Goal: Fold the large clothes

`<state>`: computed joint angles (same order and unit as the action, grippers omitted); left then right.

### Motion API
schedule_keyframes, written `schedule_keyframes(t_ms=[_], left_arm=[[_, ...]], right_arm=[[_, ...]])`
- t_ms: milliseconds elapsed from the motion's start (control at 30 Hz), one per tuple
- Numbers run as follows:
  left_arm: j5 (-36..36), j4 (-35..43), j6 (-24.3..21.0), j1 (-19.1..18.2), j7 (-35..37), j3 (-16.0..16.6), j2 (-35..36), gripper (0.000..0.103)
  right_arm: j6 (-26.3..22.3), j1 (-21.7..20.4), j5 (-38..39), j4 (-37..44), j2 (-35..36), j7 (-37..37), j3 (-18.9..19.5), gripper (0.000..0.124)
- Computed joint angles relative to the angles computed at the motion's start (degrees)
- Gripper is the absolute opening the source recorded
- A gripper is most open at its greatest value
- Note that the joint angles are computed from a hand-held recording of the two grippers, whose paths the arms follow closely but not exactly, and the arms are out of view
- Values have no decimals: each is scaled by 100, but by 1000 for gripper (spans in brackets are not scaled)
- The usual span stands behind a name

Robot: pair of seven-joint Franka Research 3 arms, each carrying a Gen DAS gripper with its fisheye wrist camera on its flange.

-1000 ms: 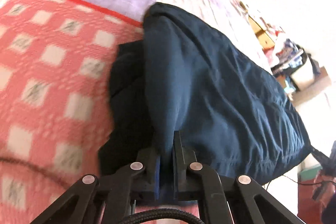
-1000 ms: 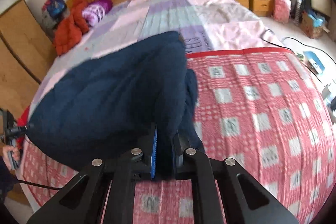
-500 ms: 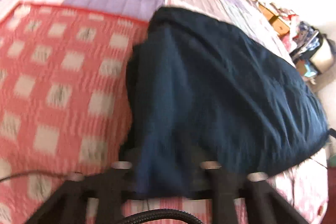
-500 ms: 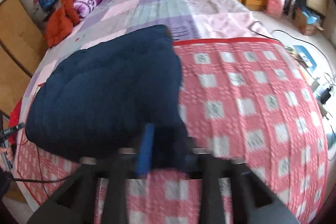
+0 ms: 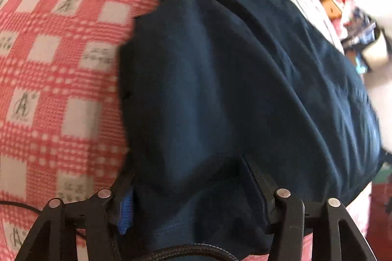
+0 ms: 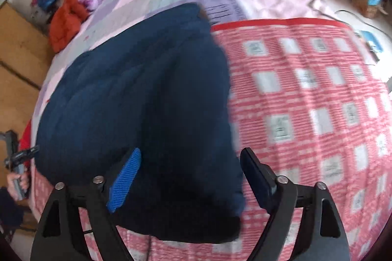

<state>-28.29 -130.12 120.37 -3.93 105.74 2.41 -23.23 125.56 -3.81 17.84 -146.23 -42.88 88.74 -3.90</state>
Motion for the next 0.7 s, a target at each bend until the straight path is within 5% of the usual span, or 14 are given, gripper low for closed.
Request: schedule_keyframes(t_ms=[67, 133, 233, 400, 700], left_arm=[[-41, -172, 182, -41, 38, -32, -200, 11], [-320, -386, 284, -83, 87, 123, -519, 5], [-413, -691, 252, -45, 73, 326, -1101, 3], [9, -1238, -231, 192, -331, 529, -1640, 3], [724, -1891, -160, -112, -282, 146, -2296, 0]], right_arm=[[236, 24, -71, -123, -172, -12, 159, 39], [433, 47, -42, -272, -477, -4, 153, 20], [400, 81, -44, -416, -991, -114, 74, 16], [-330, -139, -111, -783, -1673, -109, -97, 16], [-268, -318, -350, -906, -1373, 5, 185, 17]])
